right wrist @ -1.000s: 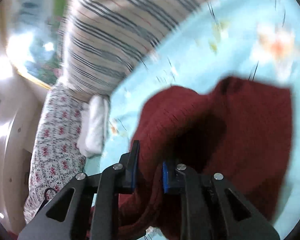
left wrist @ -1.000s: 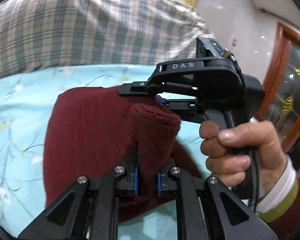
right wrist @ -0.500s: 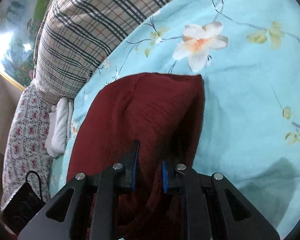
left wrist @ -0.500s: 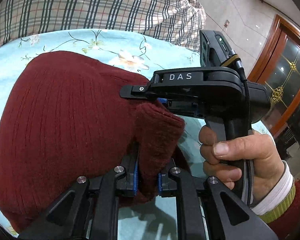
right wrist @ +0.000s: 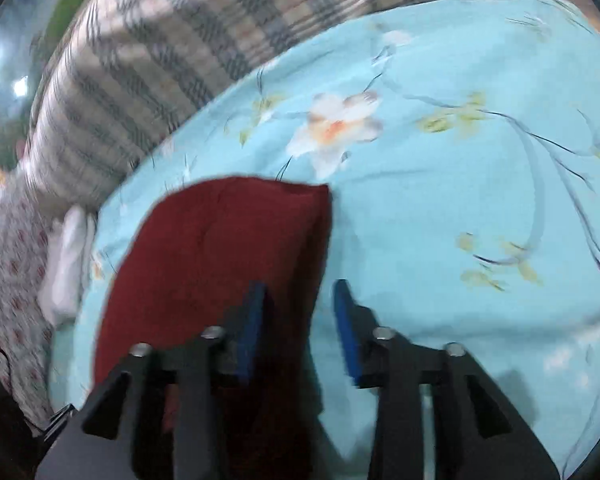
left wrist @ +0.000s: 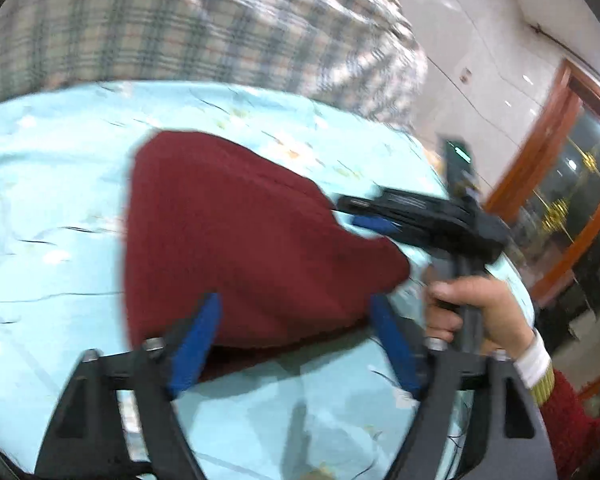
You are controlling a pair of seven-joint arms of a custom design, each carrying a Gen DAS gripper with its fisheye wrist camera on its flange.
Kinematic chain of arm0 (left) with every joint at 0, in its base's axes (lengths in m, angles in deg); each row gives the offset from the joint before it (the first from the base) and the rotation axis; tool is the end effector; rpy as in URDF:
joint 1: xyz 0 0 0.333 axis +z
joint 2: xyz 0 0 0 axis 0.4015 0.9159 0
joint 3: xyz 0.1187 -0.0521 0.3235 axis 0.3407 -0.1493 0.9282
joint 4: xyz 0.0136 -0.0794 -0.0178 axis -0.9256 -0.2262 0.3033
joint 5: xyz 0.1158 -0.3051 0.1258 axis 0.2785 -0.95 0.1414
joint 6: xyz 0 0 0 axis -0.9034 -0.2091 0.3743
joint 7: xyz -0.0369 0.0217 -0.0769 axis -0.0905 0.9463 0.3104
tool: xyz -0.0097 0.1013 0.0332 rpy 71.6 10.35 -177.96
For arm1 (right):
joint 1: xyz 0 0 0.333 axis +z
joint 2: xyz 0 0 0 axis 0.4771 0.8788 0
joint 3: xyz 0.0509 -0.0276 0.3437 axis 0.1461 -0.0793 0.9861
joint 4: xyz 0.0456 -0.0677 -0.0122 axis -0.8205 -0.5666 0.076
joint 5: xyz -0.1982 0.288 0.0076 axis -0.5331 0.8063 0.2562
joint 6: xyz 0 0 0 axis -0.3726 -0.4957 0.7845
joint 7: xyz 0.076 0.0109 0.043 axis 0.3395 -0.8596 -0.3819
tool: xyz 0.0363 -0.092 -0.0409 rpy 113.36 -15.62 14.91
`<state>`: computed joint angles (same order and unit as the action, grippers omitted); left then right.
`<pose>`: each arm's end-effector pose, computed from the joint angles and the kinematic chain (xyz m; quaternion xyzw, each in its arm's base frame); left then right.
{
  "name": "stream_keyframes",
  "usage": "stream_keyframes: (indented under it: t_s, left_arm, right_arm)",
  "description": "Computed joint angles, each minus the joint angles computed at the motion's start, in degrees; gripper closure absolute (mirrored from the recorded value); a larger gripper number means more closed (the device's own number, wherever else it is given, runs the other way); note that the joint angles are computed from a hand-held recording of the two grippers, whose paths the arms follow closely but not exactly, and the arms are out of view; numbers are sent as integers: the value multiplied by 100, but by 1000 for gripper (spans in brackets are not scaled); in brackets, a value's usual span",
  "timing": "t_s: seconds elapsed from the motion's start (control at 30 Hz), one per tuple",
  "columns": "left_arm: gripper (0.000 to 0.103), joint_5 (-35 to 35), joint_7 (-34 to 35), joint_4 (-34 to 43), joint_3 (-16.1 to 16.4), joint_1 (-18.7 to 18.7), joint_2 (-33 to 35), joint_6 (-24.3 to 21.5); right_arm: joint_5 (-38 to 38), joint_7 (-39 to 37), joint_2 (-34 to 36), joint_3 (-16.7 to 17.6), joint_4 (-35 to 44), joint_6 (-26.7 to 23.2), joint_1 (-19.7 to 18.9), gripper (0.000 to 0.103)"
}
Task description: Fold large clothes
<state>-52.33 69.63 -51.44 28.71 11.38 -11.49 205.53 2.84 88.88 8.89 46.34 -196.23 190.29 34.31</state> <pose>0.4981 -0.2854 0.4719 -0.5478 0.7233 -0.4162 0.0593 0.5922 0.1801 0.4433 -0.5618 0.7177 -0.0371 0.4097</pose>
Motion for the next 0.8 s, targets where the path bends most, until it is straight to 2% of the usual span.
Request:
stream_keyframes:
  t_s: [0.03,0.07,0.17,0.2,0.27,0.3,0.4,0.5,0.57,0.63,0.67,0.8]
  left_arm:
    - [21,3,-71,-40,58,36,-62,-4]
    - [21,56,-198,-46,149,60,-94,-59]
    - [21,334,-701,96,448,125,7,-330]
    - [21,414,-865,220,513,188,95,-514]
    - [21,31,-691,471,430,501,273,-984]
    - [21,23,-736,586,476,544,368,-1146]
    - [21,304,-1022,1090,617,660,788,-1833]
    - [20,675,-1424,1694,698,762,1326,-2471]
    - [15,731,-1487,2138,608,935,1718,-2985]
    - [10,1000,-1727,2555,627,931,2060,-3354]
    - [10,1053,-1724,2711,583,958,2209,-3454]
    - [11,1447,-1748,3025,539,822,2455,-3353]
  right_arm:
    - [384,-380,-47,322,-26,44,-263,49]
    - [663,-657,-91,464,-35,15,-382,47]
    - [1294,-1174,-141,554,33,-398,-511,36]
    - [1492,-1311,-129,561,71,-553,-536,36]
    - [1672,-1390,-86,474,138,-810,-498,36]
    - [1743,-1408,-72,426,159,-886,-452,35]
    - [2016,-1557,17,290,293,-1268,-405,31]
    - [1780,-1369,180,16,497,-1610,-220,30]
    - [1595,-1231,301,-181,651,-1815,-81,30]
    - [1425,-1075,470,-385,858,-2036,47,30]
    - [1430,-1074,536,-441,938,-2110,79,30]
    - [1423,-1077,738,-555,1198,-2331,138,30]
